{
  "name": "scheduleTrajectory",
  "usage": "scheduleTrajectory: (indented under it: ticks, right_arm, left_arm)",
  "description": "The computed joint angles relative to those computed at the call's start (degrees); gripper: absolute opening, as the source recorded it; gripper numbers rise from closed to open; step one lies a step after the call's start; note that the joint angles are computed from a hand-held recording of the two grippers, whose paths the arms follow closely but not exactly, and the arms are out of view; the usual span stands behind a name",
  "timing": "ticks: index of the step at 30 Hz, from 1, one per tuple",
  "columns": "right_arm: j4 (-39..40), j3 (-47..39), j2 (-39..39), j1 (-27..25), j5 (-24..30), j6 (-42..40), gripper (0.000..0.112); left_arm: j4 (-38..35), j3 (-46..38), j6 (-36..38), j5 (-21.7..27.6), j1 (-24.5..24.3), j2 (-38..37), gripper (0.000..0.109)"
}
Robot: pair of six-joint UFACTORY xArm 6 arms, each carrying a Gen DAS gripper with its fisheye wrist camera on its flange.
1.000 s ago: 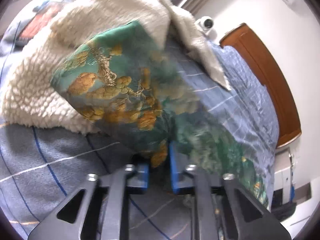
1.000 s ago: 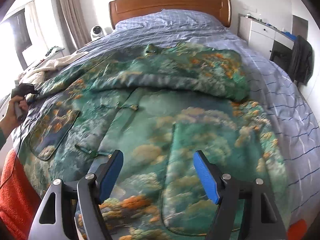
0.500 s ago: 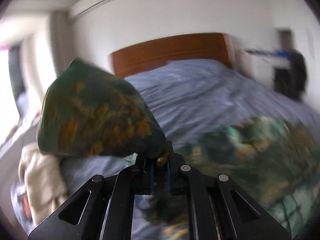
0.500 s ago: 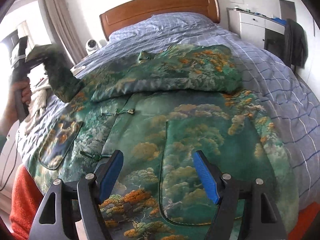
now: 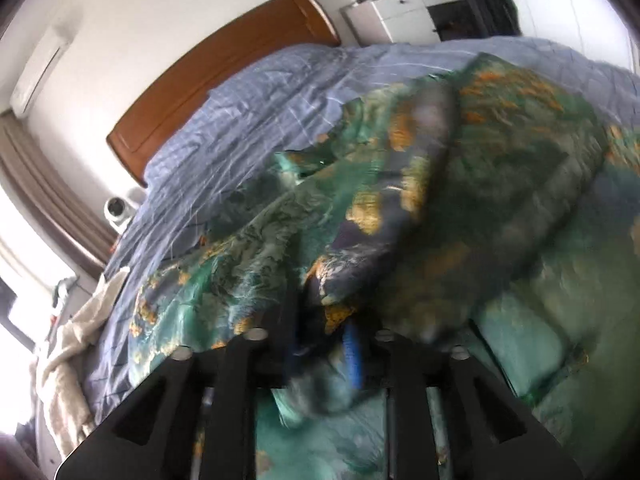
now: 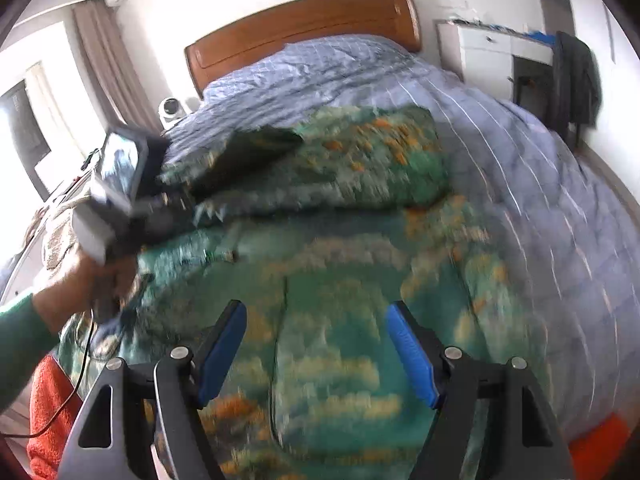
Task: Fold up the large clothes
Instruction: 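Fold the held sleeve over the jacket front with the left tool while the right tool grasps the hem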
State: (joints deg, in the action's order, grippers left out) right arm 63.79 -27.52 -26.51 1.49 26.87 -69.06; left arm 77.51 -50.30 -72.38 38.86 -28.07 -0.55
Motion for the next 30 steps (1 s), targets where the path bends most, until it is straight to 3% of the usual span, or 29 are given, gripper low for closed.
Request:
scheduleTrajectory:
  ticks: [2,4,9,15,16,17,18,23,26,29,30]
  right_arm:
    - [1.31,-5.34,4.39,0.29,2.88,-0.98,0.074]
    - [1.47,-11.92,10.04,0.42,6.71,1.41,0.074]
    - [3.58,-32.51,28.71,0.77,20.16,13.12,0.074]
    - [-4.11,-51.67,48.27,5.59,23.17,32.2,0.074]
    - [-5.37,-53.58,50.19,6.14,24.04,34.11,0.067]
    - [-6.41,-54.77,51.17,6.73,24.6,34.54,0.034]
    - [-8.12,-55.77,51.47,7.42,24.88,34.51,0.019]
    - [-9.24,-58.83,49.15,8.85,18.95,28.15,0.018]
    - [-15.13,-63.86,52.38,9.16,14.21,30.63,0.018]
    - [-27.98,-67.45,57.64,10.69,9.88,36.68,0.024]
    - [-32.77,-68.02,59.49,11.19,9.51,39.58,0.036]
  left_arm:
    - [1.0,2.93,-1.02,-1.88,-0.3,-3.04,0.055]
    - [-0.35,5.66,-1.52,-3.88,-0.05,-6.15,0.06]
    - [-5.4,14.98,-4.32,-7.16,0.92,-16.26,0.063]
    - [-9.11,23.91,-7.84,-5.68,0.27,-26.49,0.065]
    - [-9.82,25.11,-7.89,-5.32,0.36,-27.96,0.065]
    - [-10.5,26.21,-7.78,-5.48,0.94,-29.25,0.065]
    - [-11.11,27.11,-7.81,-5.74,1.35,-30.29,0.065]
    - [-13.03,29.19,-8.4,-6.68,2.89,-33.39,0.066]
    - [-13.87,28.77,-9.14,-5.81,2.99,-32.99,0.067]
    - [-15.15,26.63,-8.79,-7.72,5.29,-29.32,0.068]
    - [-16.29,25.99,-7.93,-8.54,6.07,-28.48,0.068]
